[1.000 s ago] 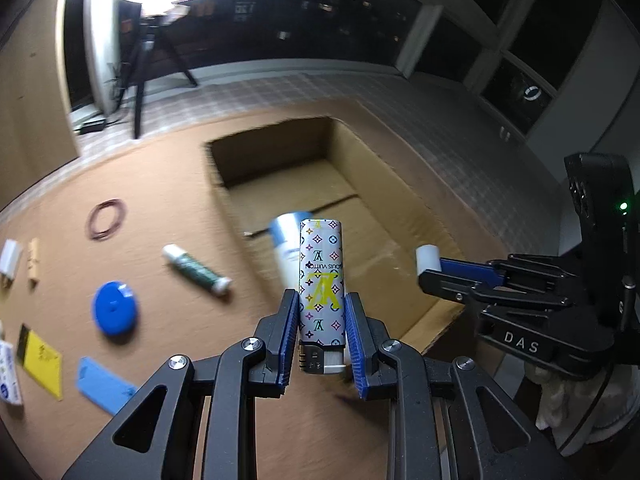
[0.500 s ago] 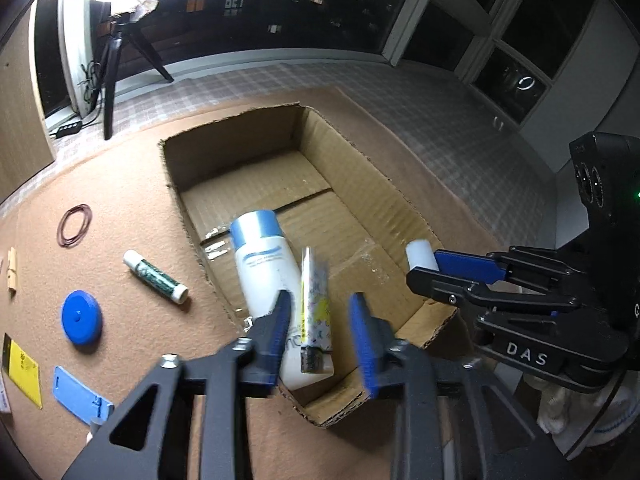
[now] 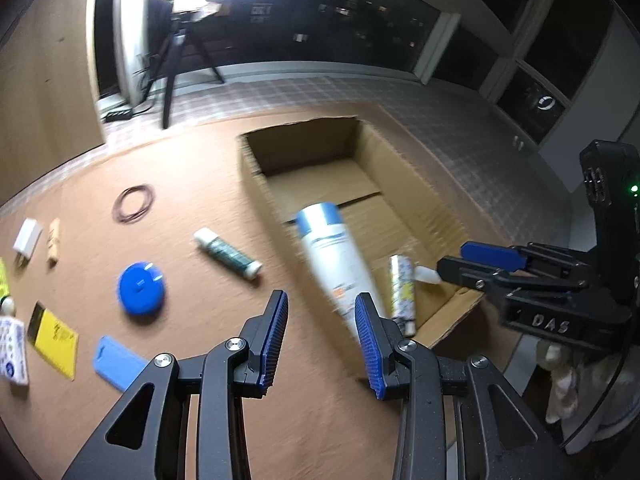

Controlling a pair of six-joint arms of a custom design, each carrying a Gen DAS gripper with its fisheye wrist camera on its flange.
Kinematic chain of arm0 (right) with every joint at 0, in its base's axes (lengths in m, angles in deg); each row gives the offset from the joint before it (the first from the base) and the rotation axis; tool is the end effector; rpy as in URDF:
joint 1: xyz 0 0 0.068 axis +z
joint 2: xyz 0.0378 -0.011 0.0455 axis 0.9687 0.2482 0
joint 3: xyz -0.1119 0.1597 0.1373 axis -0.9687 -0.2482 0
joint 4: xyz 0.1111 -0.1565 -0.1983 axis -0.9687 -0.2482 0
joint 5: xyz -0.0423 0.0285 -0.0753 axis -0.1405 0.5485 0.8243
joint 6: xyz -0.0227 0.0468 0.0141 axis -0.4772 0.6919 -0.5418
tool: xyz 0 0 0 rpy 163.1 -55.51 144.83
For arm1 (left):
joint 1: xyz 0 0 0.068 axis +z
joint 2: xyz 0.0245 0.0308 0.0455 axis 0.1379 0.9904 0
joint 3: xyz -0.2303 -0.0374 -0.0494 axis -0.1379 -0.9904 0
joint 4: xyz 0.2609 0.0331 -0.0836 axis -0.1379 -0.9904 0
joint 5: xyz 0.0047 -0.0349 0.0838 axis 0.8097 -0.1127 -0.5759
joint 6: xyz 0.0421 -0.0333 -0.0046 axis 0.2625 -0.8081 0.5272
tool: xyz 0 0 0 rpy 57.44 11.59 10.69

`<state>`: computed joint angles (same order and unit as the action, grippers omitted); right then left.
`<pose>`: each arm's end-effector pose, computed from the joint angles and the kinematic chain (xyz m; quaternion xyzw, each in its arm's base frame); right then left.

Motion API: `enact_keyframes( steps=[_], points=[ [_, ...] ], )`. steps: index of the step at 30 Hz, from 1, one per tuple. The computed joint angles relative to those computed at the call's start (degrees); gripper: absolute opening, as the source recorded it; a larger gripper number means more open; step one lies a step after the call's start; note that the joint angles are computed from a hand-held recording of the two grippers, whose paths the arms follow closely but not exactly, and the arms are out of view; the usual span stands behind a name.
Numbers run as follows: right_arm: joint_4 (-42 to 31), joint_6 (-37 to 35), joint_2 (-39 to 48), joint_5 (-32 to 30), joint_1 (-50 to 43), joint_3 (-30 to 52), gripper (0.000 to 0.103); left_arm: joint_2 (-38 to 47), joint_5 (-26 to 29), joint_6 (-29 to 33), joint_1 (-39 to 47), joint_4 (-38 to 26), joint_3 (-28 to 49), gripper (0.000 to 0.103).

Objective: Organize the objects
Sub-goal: 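Carry the lighter into the cardboard box and open the left tool, then grasp the pink lotion bottle with the left tool and lift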

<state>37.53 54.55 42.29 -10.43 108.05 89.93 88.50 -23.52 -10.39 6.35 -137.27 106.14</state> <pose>0.2544 0.1568 0.2416 0.0106 0.9652 0.0900 0.2453 0.2766 -0.0235 0.2366 0.2154 0.9269 -0.1883 0.2430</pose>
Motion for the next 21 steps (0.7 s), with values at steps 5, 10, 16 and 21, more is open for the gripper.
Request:
enact_keyframes(
  steps=[5, 10, 16, 21],
  points=[
    [0.81, 0.79, 2.89, -0.17, 2.93, 2.73, 0.039, 0.21, 1.08, 4.20, 7.63, -2.36, -0.52, 0.038],
    [1.57, 1.38, 6.47, -0.56, 5.71, 5.76, 0.040, 1.36, 1.65, 9.11, 15.40, -4.26, -0.32, 0.038],
    [2.30, 0.94, 10.53, -1.43, 8.71, 9.45, 0.046, 4.50, 1.33, 15.31, 24.06, -5.30, 0.27, 0.042],
    [2.45, 0.90, 14.27, -1.22, 11.17, 12.60, 0.047, 7.68, -0.54, 17.89, 29.14, -3.82, 0.04, 0.050]
  ],
)
